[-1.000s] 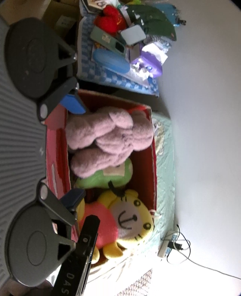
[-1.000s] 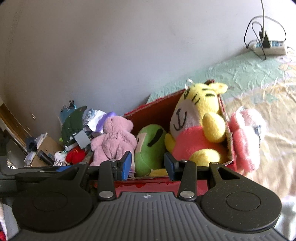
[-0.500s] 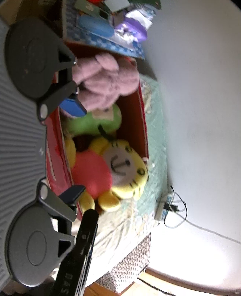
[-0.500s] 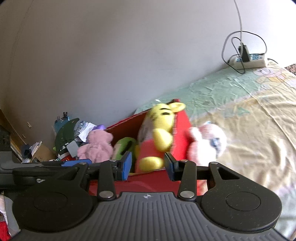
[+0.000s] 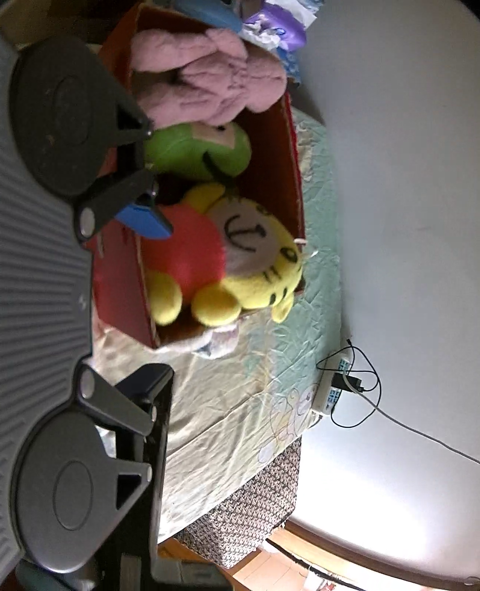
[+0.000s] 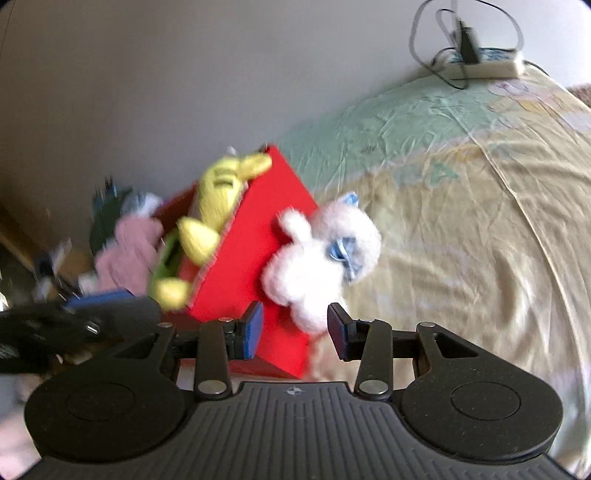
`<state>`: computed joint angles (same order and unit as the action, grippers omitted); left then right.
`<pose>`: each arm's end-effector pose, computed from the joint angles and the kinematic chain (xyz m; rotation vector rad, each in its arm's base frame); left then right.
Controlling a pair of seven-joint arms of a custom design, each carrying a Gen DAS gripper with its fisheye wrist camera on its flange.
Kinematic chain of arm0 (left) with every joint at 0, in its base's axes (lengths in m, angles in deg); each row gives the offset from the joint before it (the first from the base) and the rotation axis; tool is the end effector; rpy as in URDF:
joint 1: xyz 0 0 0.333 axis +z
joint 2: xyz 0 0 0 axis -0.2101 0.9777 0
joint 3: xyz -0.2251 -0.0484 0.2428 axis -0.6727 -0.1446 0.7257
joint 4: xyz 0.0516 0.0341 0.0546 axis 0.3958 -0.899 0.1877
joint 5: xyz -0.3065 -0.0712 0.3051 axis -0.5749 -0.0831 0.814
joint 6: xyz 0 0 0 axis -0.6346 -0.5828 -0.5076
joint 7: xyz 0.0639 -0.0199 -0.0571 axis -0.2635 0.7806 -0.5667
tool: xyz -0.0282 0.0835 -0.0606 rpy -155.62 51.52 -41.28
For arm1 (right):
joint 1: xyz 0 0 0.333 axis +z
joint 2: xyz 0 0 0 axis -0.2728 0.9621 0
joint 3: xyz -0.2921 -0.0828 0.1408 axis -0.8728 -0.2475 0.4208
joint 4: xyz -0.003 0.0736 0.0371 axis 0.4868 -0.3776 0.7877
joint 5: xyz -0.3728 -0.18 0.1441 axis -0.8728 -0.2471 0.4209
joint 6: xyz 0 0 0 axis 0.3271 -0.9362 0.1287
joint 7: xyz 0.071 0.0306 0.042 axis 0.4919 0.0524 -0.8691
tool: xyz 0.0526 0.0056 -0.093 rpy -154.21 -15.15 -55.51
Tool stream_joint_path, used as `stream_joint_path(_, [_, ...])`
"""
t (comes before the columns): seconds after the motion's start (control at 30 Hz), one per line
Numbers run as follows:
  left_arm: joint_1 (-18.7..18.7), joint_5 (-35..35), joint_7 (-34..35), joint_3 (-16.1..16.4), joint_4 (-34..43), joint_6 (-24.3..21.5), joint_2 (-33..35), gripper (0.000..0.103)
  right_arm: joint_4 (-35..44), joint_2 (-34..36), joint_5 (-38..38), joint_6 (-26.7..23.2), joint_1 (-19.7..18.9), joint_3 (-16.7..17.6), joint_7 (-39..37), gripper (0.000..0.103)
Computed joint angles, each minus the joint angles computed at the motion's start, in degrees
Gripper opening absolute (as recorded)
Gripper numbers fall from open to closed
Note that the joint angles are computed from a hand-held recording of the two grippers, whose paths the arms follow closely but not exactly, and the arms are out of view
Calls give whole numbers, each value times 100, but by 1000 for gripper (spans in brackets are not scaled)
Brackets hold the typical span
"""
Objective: Organize objects
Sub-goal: 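Move the right gripper to the white bunny plush on the sheet, then grasp the white bunny plush's head with the right gripper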
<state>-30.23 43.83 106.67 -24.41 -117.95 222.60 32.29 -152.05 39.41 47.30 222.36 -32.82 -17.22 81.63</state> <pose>0.5202 -0.2440 0.5361 -1.2207 2.4142 -1.0702 0.4220 0.2269 0.4440 -1.1362 1.8887 -0.3883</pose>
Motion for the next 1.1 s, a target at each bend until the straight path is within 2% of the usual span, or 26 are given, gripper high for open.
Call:
stream_joint_path(0.07, [40, 203, -338, -97, -38, 33, -23, 76, 65, 168, -195, 32, -141, 83, -230, 43])
stream_joint_path(0.2, [138, 901, -1271, -295, -183, 168, -111, 77, 185, 347, -516, 93, -670, 525, -656, 43])
stream_joint_path(0.33, [173, 1494, -2058, -368, -349, 206, -242, 77, 285, 246, -534, 244, -1553, 1362, -878, 43])
stream_joint_path(0.4, [206, 1830, -2460, -423, -444, 218, -320, 77, 271, 322, -441, 420, -1630, 1397, -1043, 26])
stream_joint_path(0.43, [214, 1975, -2645, -444, -485, 220, -354, 77, 245, 451, -379, 527, -1504, 1243, -1105, 21])
stream_joint_path(0.57, [228, 2507, -3275, -518, -598, 270, -451, 77, -4, 394, -14, 781, -1048, 804, -1181, 16])
stream_joint_path(0.63, [165, 2608, -3434, -502, -604, 278, -453, 78, -188, 268, 72, 877, -714, 451, -1289, 15])
stream_joint_path(0.83, [-221, 2361, -3163, -351, -423, 314, -289, 78, -812, -471, -248, 521, 670, -1100, -2209, 9])
stream_joint_path(0.87, [-272, 2289, -3075, -337, -384, 302, -255, 78, -928, -612, -338, 437, 919, -1386, -2444, 0])
stream_joint_path(1.03, [-532, 1691, -2414, -275, -137, 124, -32, 79, -1421, -1338, -665, -186, 2140, -2637, -3704, 0])
stream_joint_path(1.1, [-571, 1445, -2171, -279, -21, -4, 77, 80, -1556, -1353, -534, -154, 2624, -3167, -3973, 0])
